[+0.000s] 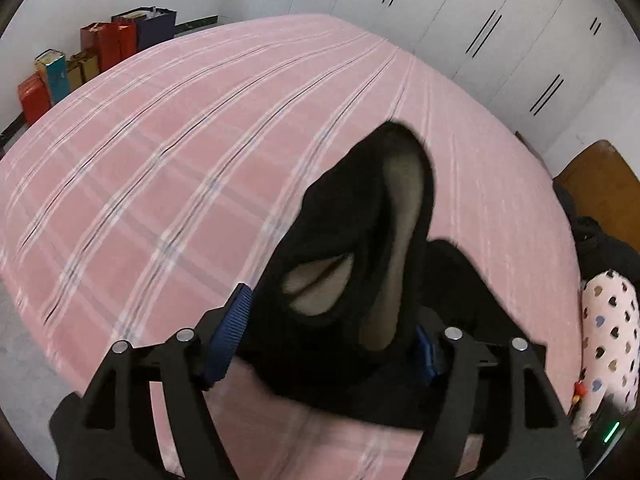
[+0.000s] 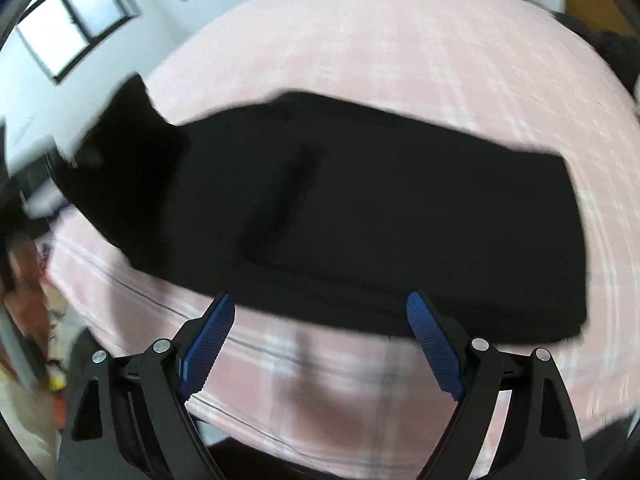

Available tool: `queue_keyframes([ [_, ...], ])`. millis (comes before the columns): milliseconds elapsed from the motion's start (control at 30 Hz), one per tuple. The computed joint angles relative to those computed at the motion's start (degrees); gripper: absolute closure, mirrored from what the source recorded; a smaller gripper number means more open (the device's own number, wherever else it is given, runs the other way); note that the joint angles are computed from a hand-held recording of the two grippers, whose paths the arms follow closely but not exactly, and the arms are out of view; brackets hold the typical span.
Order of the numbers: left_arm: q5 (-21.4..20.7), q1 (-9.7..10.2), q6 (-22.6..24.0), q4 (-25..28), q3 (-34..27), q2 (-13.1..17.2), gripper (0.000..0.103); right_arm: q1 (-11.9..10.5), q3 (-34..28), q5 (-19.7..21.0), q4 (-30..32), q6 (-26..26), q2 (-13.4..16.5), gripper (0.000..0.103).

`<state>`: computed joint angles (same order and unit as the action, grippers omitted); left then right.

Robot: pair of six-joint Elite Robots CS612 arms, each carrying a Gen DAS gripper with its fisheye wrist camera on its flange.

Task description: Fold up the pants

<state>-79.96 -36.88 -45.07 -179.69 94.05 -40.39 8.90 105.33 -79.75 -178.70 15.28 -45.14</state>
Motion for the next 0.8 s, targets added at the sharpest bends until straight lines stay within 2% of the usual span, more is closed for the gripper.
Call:
queue_keyframes([
  [167, 0.0, -0.19, 2.5, 0.0, 3.2, -0.4, 0.032, 1.1, -12.6, 13.3, 8.1, 1.0, 4.5, 0.017],
  [233, -1.1, 0.0, 2.5, -0.3, 3.3, 0.2, 0.032, 2.8, -19.3, 14.9, 14.8, -0.6, 6.9, 0.017],
  [333, -2.1, 0.38, 0.9, -1.1, 3.7, 0.7, 0.032, 6.2, -29.2, 8.4, 27.4, -6.0, 10.2, 0.017],
  [400, -3.4, 1.06, -1.7, -3.2, 4.6, 0.7, 0.029, 7.8, -33.3, 6.3, 32.5, -8.3, 11.7, 0.017],
  [467, -2.9, 1.49, -3.6, -4.3, 6.1, 0.5, 0.027, 9.6, -38.3, 2.8, 39.0, -11.3, 13.7, 0.017],
  [533, -2.8, 1.98, -3.6, -4.5, 6.8, 0.5, 0.027, 11.7, -44.0, -3.2, 45.6, -13.3, 16.3, 0.017],
  [600, -2.5, 2.22, -3.6, -4.7, 7.1, 0.7, 0.027, 12.8, -46.1, -5.2, 49.8, -14.6, 17.0, 0.017],
  [633, -3.1, 2.43, -3.7, -4.8, 7.2, 0.9, 0.027, 13.5, -49.1, -6.5, 53.5, -15.2, 18.6, 0.017],
  [800, -4.6, 3.28, -7.4, -4.3, 8.1, 1.0, 0.028, 16.5, -58.2, -16.7, 62.5, -17.1, 24.0, 0.017],
])
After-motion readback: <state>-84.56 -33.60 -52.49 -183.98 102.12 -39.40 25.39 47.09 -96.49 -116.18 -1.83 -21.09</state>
